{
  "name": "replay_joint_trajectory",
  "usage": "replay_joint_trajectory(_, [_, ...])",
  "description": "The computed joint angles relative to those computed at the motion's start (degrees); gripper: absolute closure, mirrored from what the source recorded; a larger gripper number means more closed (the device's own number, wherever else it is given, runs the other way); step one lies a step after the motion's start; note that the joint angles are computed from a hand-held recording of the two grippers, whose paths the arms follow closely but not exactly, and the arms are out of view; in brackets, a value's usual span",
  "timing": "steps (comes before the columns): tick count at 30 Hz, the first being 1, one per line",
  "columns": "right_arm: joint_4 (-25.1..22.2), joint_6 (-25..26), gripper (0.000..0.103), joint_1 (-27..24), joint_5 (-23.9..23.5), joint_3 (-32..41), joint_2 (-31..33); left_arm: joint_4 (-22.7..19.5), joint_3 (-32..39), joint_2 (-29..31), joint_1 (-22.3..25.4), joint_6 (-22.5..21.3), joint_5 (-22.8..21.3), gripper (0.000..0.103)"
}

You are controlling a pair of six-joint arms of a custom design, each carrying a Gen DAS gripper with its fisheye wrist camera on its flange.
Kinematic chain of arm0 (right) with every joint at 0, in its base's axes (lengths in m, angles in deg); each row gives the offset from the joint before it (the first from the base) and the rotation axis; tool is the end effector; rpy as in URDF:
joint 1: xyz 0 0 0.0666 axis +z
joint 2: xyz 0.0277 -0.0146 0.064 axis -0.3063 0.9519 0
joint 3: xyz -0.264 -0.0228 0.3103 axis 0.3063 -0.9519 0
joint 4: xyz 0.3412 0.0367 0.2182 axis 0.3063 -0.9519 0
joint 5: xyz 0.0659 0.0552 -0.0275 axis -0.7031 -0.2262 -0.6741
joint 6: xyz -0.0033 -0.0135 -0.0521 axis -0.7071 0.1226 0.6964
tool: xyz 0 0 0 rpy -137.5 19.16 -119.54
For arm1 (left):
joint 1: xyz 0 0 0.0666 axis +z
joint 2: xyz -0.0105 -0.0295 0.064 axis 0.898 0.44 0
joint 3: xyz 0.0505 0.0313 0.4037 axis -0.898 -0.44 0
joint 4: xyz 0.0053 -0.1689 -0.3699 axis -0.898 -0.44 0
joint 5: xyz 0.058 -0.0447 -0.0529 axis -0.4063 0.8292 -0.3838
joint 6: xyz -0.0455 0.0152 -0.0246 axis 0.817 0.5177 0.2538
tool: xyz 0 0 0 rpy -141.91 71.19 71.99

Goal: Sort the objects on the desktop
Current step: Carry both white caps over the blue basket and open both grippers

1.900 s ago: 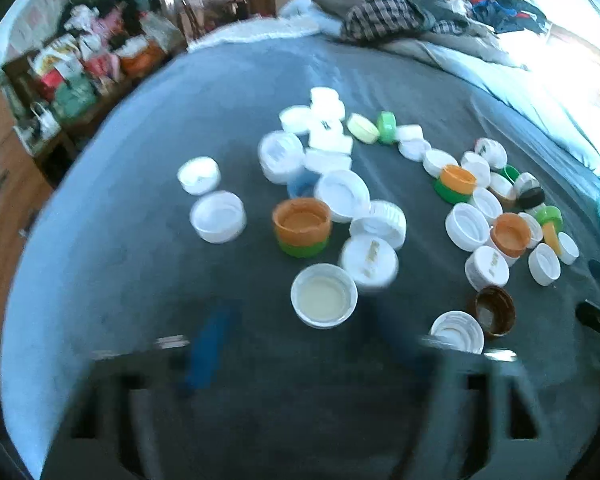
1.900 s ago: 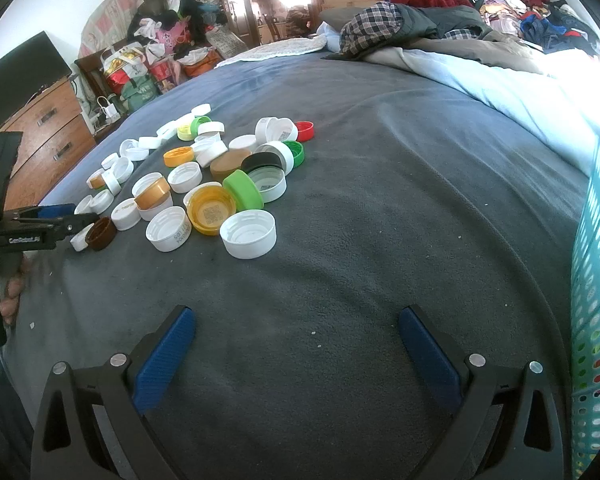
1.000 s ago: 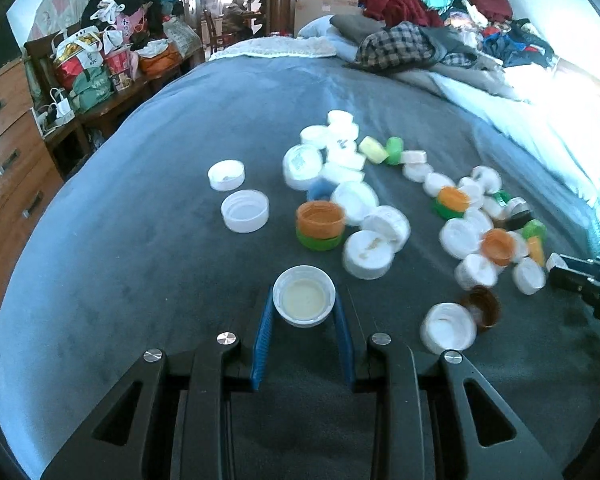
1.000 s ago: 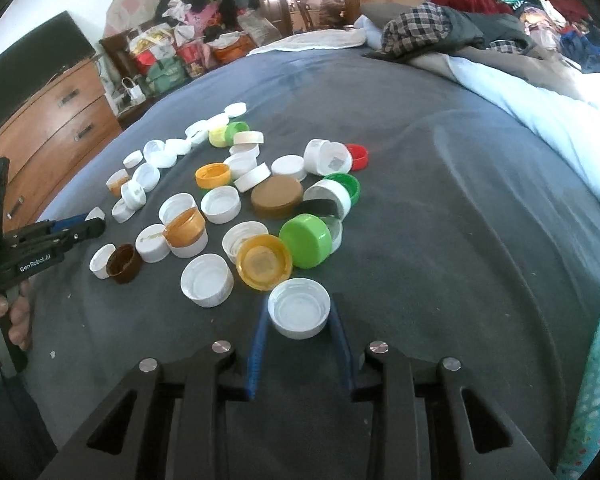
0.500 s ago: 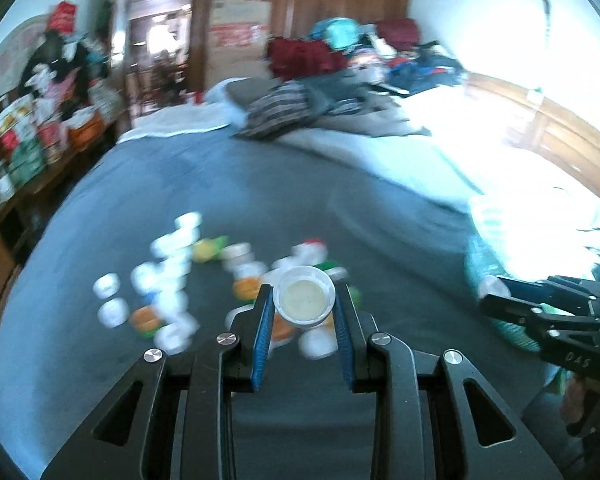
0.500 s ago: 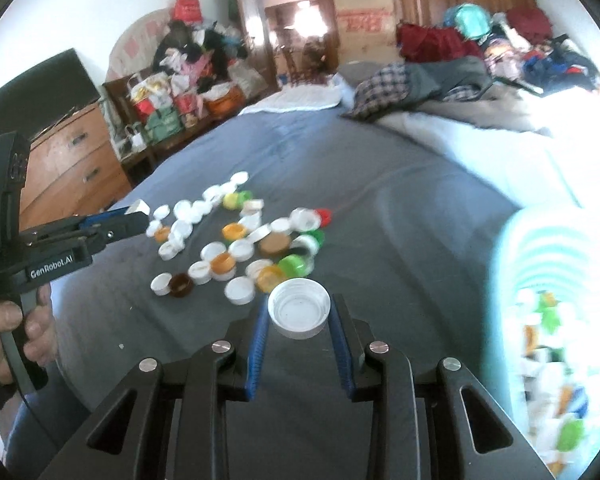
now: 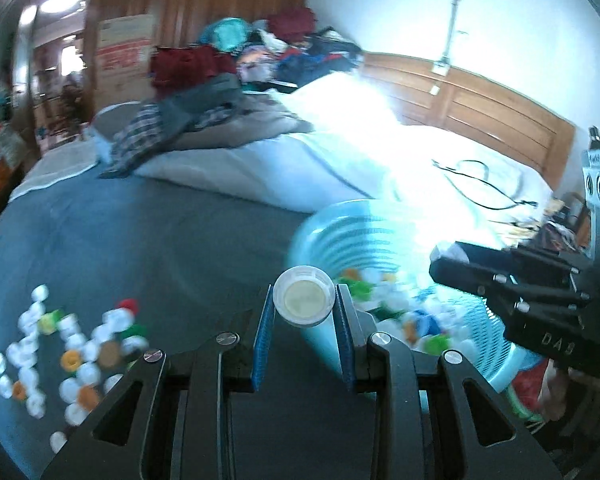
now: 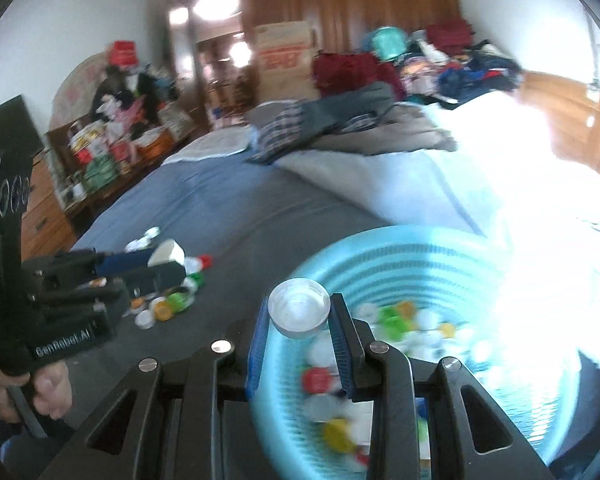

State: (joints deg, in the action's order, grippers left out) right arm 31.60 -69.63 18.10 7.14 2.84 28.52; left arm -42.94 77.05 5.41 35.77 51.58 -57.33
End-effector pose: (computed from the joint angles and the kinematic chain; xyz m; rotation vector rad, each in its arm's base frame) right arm 0.3492 0.2329 0.5070 0.0593 2.2078 0.0703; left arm 0.4693 -0.2629 0.4949 0.7656 2.1403 -0.5603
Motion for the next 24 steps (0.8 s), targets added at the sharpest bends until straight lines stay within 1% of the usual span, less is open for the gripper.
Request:
replay_joint_trajectory(3, [-2.41, -0.18, 0.070, -2.65, 0.22, -1.09, -3.25, -1.92, 2.96, 1.93, -2.63, -0.43, 0.80, 0.078])
replay_joint_trajectory(8, [-5.11, -1.48, 0.070, -6.37, -1.46, -3.87, -7.41, -4.57, 6.80, 5.21, -7.06, -1.45, 1.01, 0.078])
replay_joint_trajectory(11, [-5.74, -2.32, 0.070, -7.54, -2.47, -5.82, -9.06, -5.53, 7.44, 5.94, -8.58, -2.18, 1.18, 0.078])
replay_joint_trajectory(15, [-6.06, -2.82, 0.070, -8.36, -3.30, -7.28, -10.40, -5.46, 6.99, 5.90, -9.42, -2.08, 0.86, 0.078])
replay_joint_trajectory(16, [-5.97, -3.02, 0.070, -8.14, -3.12, -7.43, -10.23, -5.35, 7.03, 5.97, -9.21, -1.51, 1.44, 0.073])
replay_joint_trajectory(17, [-6.08, -2.97, 0.066, -8.11, -2.82, -7.40, -10.24, -5.43, 7.06, 5.96, -8.96, -1.05, 1.63, 0.068])
replay_joint_trajectory(18, [-6.04, -3.12, 0.048, -7.96, -2.03, -7.40, -10.34, -4.61, 6.37, 5.64, -8.80, -0.63, 1.09, 0.052])
replay_joint_trajectory(19, [-5.83, -3.43, 0.032, -7.65, -1.33, -7.46, -10.50, -3.31, 5.53, 5.13, -8.50, -0.07, 0.41, 0.041])
replay_joint_trajectory(20, [-5.56, -3.72, 0.030, -7.35, -0.62, -7.42, -10.73, -1.76, 4.40, 4.16, -7.76, 0.62, 0.27, 0.039])
replay_joint_trajectory(21, [-5.58, -3.82, 0.029, -7.16, -0.18, -7.17, -10.80, -1.38, 4.20, 4.17, -7.32, 0.69, 0.42, 0.039])
replay_joint_trajectory(23, [-5.26, -4.40, 0.029, -6.30, 0.41, -6.68, -10.24, -0.97, 2.62, 2.80, -5.59, -0.18, 0.58, 0.039])
replay_joint_trajectory(24, [-5.01, -4.56, 0.029, -5.77, 0.46, -6.40, -10.05, 0.07, 0.93, 1.72, -4.64, -0.73, 0.15, 0.039])
